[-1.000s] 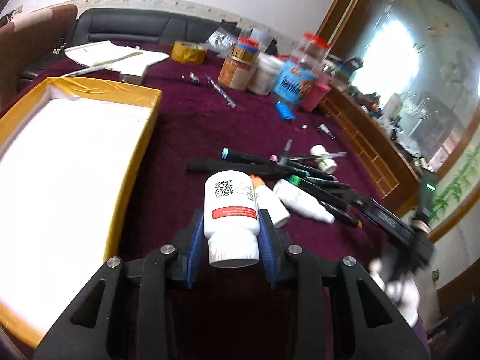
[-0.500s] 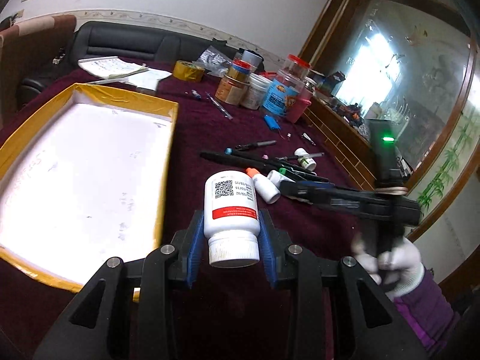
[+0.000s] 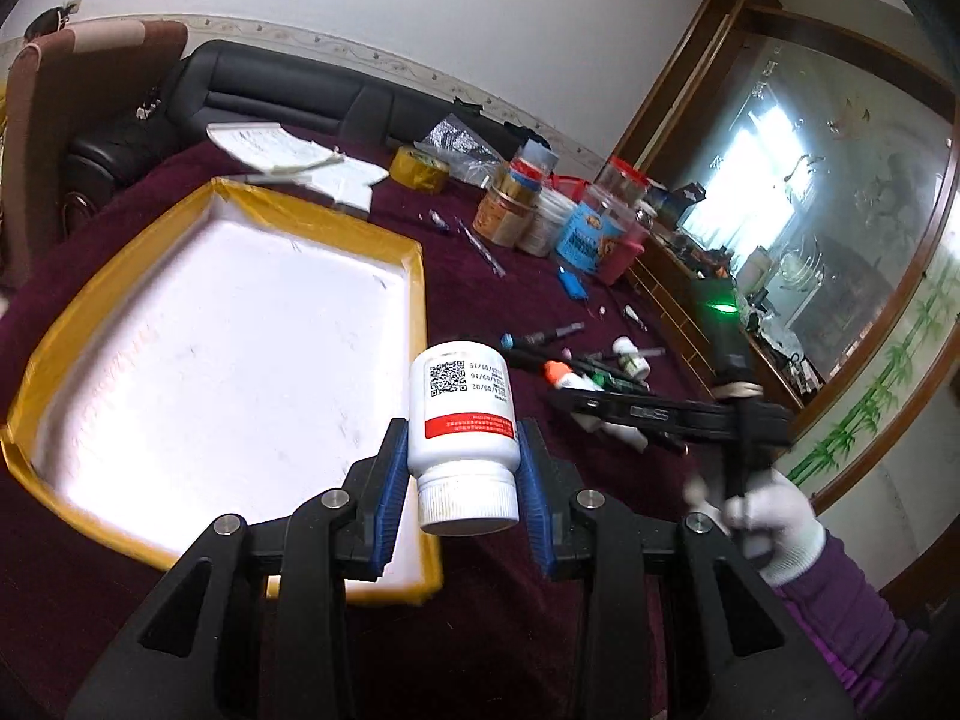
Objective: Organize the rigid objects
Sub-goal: 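Place pill bottle in yellow-rimmed box with left tool while right tool places orange-capped bottle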
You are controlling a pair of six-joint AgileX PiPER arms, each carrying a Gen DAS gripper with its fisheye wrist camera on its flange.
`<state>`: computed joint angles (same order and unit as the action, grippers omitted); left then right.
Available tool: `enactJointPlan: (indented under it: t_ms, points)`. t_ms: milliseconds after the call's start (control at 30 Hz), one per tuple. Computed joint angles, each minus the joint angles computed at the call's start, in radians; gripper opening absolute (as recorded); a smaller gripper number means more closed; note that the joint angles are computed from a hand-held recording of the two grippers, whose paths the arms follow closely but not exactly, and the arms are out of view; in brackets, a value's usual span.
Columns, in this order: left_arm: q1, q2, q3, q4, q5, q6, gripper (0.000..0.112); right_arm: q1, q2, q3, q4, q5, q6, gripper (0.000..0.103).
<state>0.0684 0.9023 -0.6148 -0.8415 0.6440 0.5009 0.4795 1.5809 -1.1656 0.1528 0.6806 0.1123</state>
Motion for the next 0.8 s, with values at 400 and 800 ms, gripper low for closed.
enactJointPlan:
  t_ms: [400, 800]
  points:
    - [0.159, 0.573, -0.434, -0.113, 0.095, 0.127, 0.032, 0.074, 0.329, -0.583, 0.241, 0.179, 0.002, 0.024]
    - [0.146, 0.787, -0.483, -0.183, 0.102, 0.113, 0.037, 0.139, 0.828, -1.316, 0.007, 0.484, 0.262, 0.024]
